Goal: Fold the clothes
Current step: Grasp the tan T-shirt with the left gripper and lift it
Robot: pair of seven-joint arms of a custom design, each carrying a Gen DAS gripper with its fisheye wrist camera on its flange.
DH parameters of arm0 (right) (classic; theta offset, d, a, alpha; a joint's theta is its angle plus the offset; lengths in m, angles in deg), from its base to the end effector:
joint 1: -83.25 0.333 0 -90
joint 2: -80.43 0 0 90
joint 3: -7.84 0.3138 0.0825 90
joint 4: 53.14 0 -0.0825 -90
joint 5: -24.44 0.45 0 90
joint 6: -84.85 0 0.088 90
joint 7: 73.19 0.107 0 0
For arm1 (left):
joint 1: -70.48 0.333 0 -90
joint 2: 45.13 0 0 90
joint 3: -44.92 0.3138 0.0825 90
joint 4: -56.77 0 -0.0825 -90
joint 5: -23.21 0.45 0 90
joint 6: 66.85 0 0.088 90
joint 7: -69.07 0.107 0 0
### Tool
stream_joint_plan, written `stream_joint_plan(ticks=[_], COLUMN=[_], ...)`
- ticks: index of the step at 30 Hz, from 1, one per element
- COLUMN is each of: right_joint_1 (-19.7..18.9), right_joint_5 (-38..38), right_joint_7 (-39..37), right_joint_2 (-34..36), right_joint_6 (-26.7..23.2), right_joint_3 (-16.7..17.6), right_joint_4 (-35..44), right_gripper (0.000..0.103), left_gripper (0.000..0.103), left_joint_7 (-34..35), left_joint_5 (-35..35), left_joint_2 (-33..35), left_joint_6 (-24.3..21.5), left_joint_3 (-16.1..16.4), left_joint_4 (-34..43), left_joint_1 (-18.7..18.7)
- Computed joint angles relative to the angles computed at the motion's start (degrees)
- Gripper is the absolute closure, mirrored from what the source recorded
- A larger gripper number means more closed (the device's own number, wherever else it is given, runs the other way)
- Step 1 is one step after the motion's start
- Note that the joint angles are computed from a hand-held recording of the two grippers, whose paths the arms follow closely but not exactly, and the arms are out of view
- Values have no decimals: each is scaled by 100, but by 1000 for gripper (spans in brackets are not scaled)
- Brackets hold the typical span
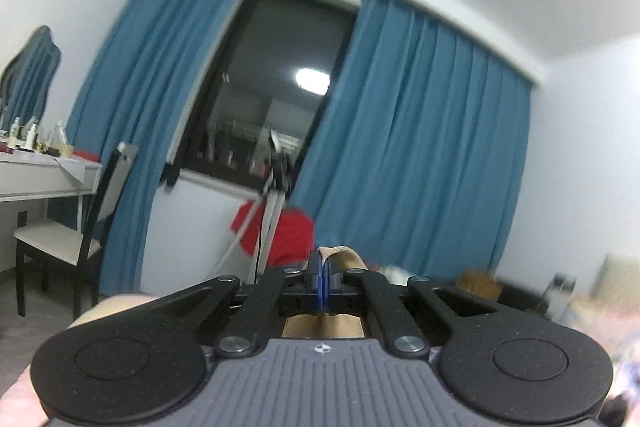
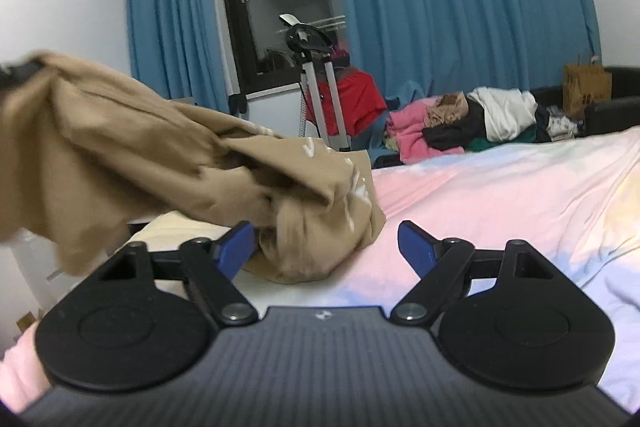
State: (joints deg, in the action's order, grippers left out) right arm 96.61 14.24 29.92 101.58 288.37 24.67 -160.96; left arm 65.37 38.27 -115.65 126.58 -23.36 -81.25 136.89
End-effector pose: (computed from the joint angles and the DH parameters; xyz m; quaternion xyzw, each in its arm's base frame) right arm 0.6203 0.3573 0.4439 -0.6622 0.4311 -0.2303 0.5681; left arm 0.5122 -0.2001 0.5248 -0.6063 0.3343 -0.5206 0.4995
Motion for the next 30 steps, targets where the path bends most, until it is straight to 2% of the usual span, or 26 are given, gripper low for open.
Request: stream_joint_plan(ticks=[3,5,7,10,11,12,16,20,22,24,25,27,28,30], right_joint_1=[-5,-435,-881,-1794,-1938,-1909,-1026,-150,423,1034,1223,1197,1105,889], right_joint_5=[-79,-645,-1210,-2008,-2067,-2027,-1678,-1504,-1404,-1228,-1107,-820,-709,-550], right_joint_7=[-22,384,763,1068,988,882,522,259,263,418,487,509,468,302], right_joint_2=[-217,-250,-225,20,117,173,396,750,908,997,1031,1092,1127,1230], right_joint_6=[-124,-310,-494,-991,-1158,-1277,-1688,-1896,-1958,-1883,-1828,-1754,-1739,-1851], right_joint_3=[18,430,876,1882,2088,2109,1376,610,29,-650,-868,-850,-746,-487], right_joint_4=[-213,-257,-257,-134,-90,-54,323,821,1095,1258,1305,1378,1414,1558], right_gripper=[36,41,42,42,42,42,42,42,44,44,44,45,50,85], left_gripper=[102,102,102,102,102,102,102,102,102,102,102,102,102,102], left_joint_7=[-96,14,124,225,208,194,245,221,164,-94,-236,-502,-625,-880], left_joint_5=[-67,131,373,692,747,796,1114,1552,1784,1906,1956,2062,2120,2197], left_joint_2=[-214,63,426,926,1038,1149,1476,2093,2286,2251,2244,2209,2176,2060], left_joint_6=[-182,-519,-908,-1504,-1678,-1852,-2314,-2161,-2162,-2124,-2073,-1953,-1876,-1772], left_joint_3=[257,367,495,728,805,884,1090,873,686,571,530,478,474,477], left_joint_4=[-508,-666,-765,-883,-923,-960,-985,-641,-448,-448,-457,-474,-488,-531], left_joint_1=[-533,-809,-1061,-1418,-1512,-1605,-1734,-1165,-825,-652,-566,-409,-355,-372])
